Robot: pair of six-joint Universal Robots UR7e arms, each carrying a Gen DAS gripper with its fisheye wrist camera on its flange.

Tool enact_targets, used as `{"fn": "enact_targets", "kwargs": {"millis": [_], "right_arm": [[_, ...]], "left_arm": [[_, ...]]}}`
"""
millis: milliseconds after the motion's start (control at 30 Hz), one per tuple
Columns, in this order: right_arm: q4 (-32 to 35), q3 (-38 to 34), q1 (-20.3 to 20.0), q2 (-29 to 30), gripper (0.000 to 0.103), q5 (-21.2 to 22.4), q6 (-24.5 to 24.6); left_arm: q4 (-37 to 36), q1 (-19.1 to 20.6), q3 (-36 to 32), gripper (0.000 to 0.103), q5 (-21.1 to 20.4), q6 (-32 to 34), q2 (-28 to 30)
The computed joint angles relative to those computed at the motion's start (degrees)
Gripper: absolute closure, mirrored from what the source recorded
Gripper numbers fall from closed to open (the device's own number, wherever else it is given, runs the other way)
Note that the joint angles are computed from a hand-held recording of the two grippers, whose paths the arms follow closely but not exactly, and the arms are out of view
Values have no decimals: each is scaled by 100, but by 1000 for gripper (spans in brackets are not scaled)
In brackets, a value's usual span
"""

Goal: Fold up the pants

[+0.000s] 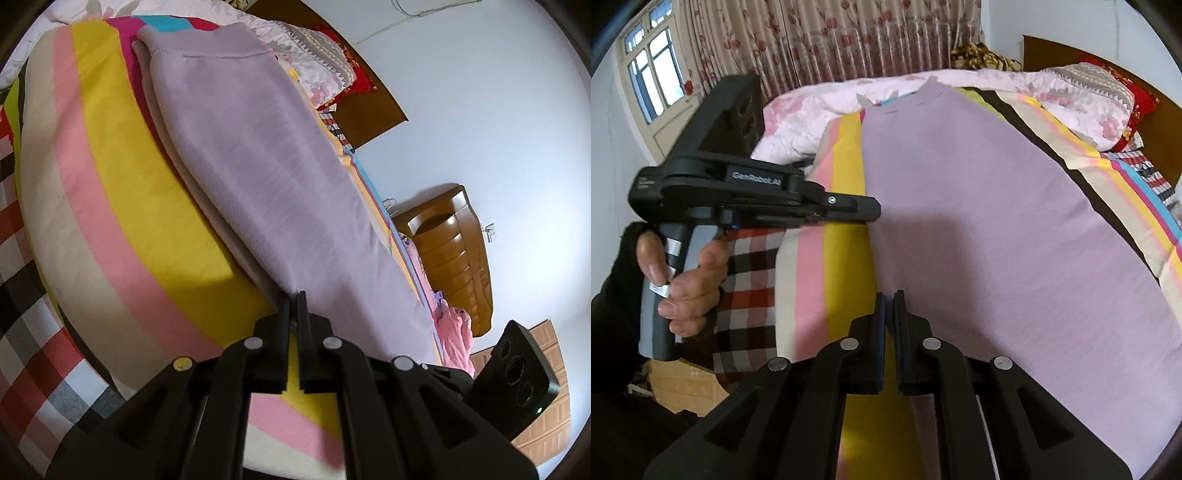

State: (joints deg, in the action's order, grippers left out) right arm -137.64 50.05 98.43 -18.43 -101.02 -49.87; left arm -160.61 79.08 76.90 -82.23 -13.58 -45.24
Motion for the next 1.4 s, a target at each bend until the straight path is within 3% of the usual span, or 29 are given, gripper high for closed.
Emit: {"fn": "enact_targets", "kwargs": {"millis": [33, 67, 100, 133, 167, 233, 300, 500, 667, 767, 900, 967, 1033, 1067, 1133, 1200, 1267, 1300, 1400], "right_arm": [[33, 40, -4, -82, 87, 26, 43], [-70, 187, -20, -205, 82, 111, 31], [-281, 445, -60, -413, 68, 252, -2], [-569, 742, -110, -637, 60, 355, -46], [-861, 1019, -155, -835, 60, 368, -90], [-1329, 1460, -236, -1134, 60, 172, -140], [-1595, 1797, -296, -1319, 60, -52, -190], [-1993, 2543, -347, -1542, 62, -214, -628], [-1589, 2305, -370, -1333, 61, -285, -419], [-1489, 2469, -411, -1453, 59, -66, -402], [-1212, 2387, -497, -1671, 61, 199, -284], [-1499, 2250, -568, -1713, 59, 269, -38], [-2007, 1926, -598, -1579, 33, -22, 273], [-2367, 1552, -601, -1364, 28, -452, 422], [-2395, 982, -643, -1077, 26, -913, 707], [-2075, 353, -755, -823, 26, -1100, 1067], [-1701, -290, -819, -466, 25, -1777, 1179], [-1620, -366, -857, -435, 21, -1882, 1337], [-1638, -100, -976, -663, 17, -1452, 1610]], "left_arm": [[65, -15, -26, 96, 44, 46, -6], [77, -26, -24, 86, 63, 54, -23], [17, -40, 11, 75, 81, 47, -66], [-131, -66, 103, 46, 179, 40, -125], [-492, -111, 274, 32, 372, 36, -207], [-910, -213, 475, 32, 567, 181, -318], [-871, -291, 498, 32, 445, 487, -367], [88, -597, 164, 33, 80, 1387, -50], [663, -652, -146, 35, 505, 1484, 263], [1037, -660, -375, 44, 580, 1404, 305], [1537, -645, -606, 46, 616, 969, 291], [1603, -768, -641, 35, 888, 899, 286], [1443, -876, -707, 28, 993, 1093, 359], [1445, -904, -821, 25, 1108, 1105, 453], [1577, -881, -1020, 25, 1222, 961, 604], [1837, -800, -1327, 25, 1126, 715, 770], [1867, -794, -1472, 25, 1101, 720, 834], [1942, -798, -1648, 24, 1131, 753, 909], [2351, -845, -2636, 13, 1430, 955, 1395]]}}
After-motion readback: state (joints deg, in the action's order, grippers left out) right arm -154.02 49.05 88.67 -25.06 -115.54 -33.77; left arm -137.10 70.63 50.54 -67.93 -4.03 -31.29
